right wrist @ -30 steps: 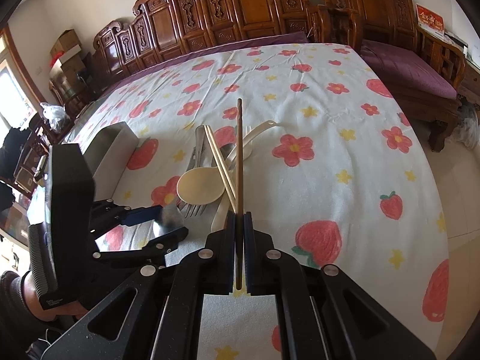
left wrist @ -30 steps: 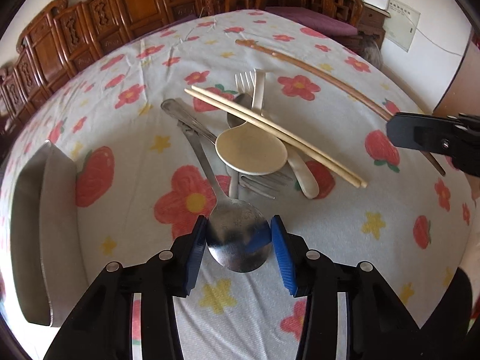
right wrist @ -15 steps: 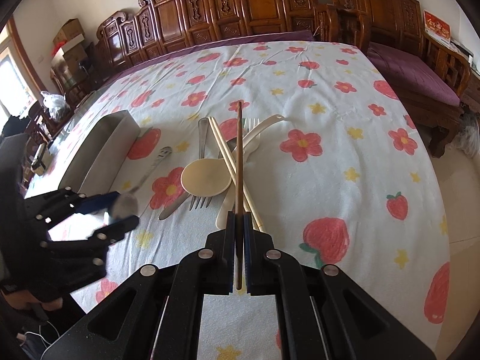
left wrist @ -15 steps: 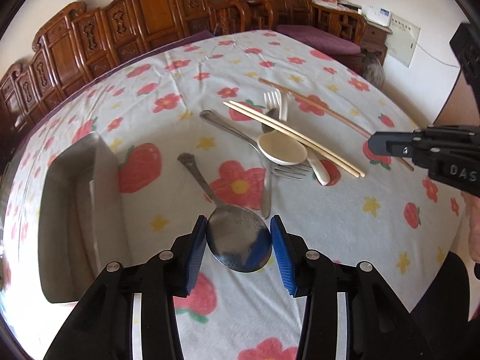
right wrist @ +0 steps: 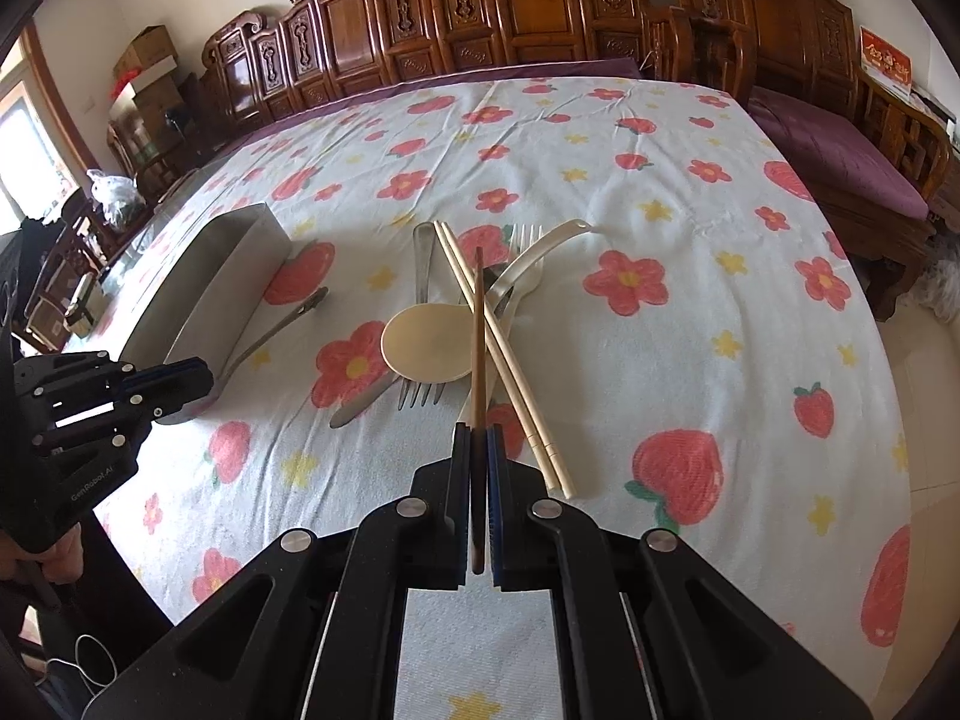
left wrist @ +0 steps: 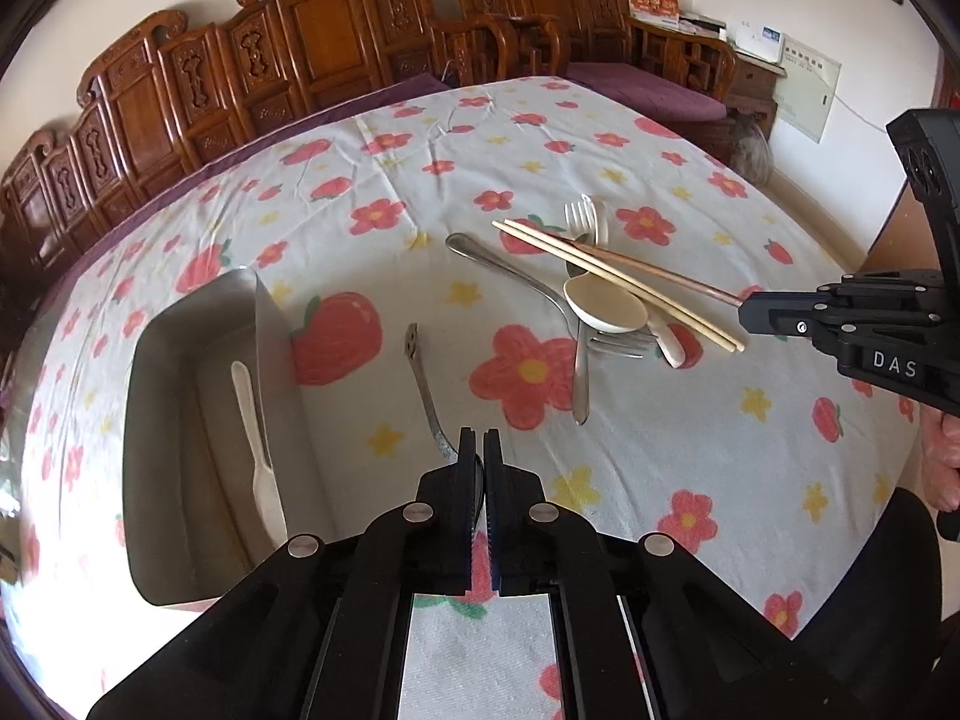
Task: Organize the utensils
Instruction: 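Carry the metal spoon and the chopstick over the tray with both grippers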
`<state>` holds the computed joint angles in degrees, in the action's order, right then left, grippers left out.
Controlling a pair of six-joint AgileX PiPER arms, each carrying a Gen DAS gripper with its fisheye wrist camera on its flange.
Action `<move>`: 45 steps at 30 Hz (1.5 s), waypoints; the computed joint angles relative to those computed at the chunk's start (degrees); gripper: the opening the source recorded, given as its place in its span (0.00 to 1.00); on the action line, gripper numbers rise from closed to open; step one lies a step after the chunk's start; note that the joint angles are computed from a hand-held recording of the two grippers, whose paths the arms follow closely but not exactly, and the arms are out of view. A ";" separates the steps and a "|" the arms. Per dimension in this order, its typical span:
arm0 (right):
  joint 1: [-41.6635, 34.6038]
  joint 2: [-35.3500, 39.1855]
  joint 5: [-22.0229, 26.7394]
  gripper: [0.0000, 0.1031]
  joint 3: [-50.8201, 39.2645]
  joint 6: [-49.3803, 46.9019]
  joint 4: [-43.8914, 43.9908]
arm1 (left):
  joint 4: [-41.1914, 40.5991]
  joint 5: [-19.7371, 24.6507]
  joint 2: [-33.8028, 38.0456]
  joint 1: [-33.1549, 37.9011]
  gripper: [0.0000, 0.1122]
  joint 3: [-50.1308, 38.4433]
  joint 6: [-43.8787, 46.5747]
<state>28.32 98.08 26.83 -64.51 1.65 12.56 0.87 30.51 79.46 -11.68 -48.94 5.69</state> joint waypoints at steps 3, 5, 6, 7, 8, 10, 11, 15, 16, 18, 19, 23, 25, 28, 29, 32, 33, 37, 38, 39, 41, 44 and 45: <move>0.24 0.07 -0.33 0.06 0.11 0.04 -0.09 | -1.83 -0.04 -0.39 0.89 0.02 0.41 1.89; 0.39 0.18 -0.44 0.06 0.12 0.44 -0.68 | -2.85 -0.03 -0.70 1.34 0.02 0.54 2.86; 0.45 0.11 -0.82 0.06 0.29 0.60 -0.77 | -3.78 0.00 -0.91 1.75 0.02 0.55 3.66; 0.53 -0.04 -1.23 0.06 0.46 1.07 -1.16 | -4.21 0.02 -1.01 1.95 0.02 0.50 3.98; 0.64 -0.31 -1.74 0.06 0.68 1.70 -1.66 | -4.45 0.20 -1.18 2.12 0.02 0.34 4.08; 0.62 -0.86 -2.50 0.06 0.94 2.01 -1.70 | -4.57 0.52 -1.64 2.42 0.02 -0.03 4.03; 0.67 -1.16 -2.84 0.06 1.06 2.33 -1.88 | -4.57 0.64 -1.79 2.53 0.02 -0.25 3.99; 1.00 -1.81 -3.24 0.06 1.01 3.12 -2.50 | -5.56 1.82 -3.56 3.55 0.02 -1.54 5.39; 1.26 -1.91 -3.22 0.06 0.87 3.44 -2.79 | -5.78 2.22 -4.03 3.84 0.02 -1.95 5.74; 1.70 -2.07 -3.09 0.06 0.66 3.87 -3.22 | -6.58 3.00 -4.86 4.61 0.02 -2.82 6.86; 1.92 -2.18 -3.05 0.06 0.64 4.17 -3.49 | -6.86 3.41 -5.20 5.03 0.02 -3.30 7.34; 3.28 -2.85 -2.91 0.06 0.23 5.15 -4.28 | -9.49 5.24 -6.63 7.94 0.02 -5.26 10.63; 4.13 -3.12 -2.85 0.06 -0.07 5.91 -4.90 | -10.91 6.02 -7.27 9.90 0.02 -6.06 12.49; 5.87 -3.43 -2.60 0.06 -0.91 7.18 -5.87 | -13.22 6.76 -8.19 13.45 0.02 -6.70 15.76; 6.43 -3.40 -2.47 0.06 -1.26 7.66 -6.35 | -14.65 7.06 -8.41 15.02 0.02 -6.77 17.45; 8.63 -3.17 -1.96 0.06 -2.55 9.80 -8.36 | -17.37 7.45 -8.65 18.83 0.02 -6.55 21.21; 9.55 -3.04 -1.78 0.06 -3.09 10.93 -9.54 | -18.56 7.52 -8.53 20.47 0.02 -6.32 22.84; 12.45 -2.42 -0.96 0.06 -5.30 13.88 -12.40 | -22.76 7.99 -7.88 25.76 0.02 -5.55 28.58; 13.06 -2.23 -0.71 0.06 -5.86 14.46 -13.00 | -23.66 8.11 -7.64 26.78 0.02 -5.43 29.83; 13.85 -1.72 -0.24 0.06 -6.85 15.03 -13.68 | -24.63 8.09 -7.38 27.99 0.02 -5.23 31.25; 14.79 -0.73 0.37 0.06 -8.47 15.66 -14.32 | -26.15 8.04 -6.78 29.88 0.02 -4.94 33.47; 16.09 1.26 1.36 0.06 -11.39 16.87 -14.73 | -27.56 8.00 -5.12 31.83 0.02 -5.01 35.40; 16.56 2.14 1.85 0.06 -12.66 17.21 -14.85 | -28.10 7.81 -4.37 32.46 0.02 -5.07 36.07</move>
<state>44.87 100.22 28.68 -77.17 18.85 -2.29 -27.24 38.33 75.09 20.78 -54.01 41.76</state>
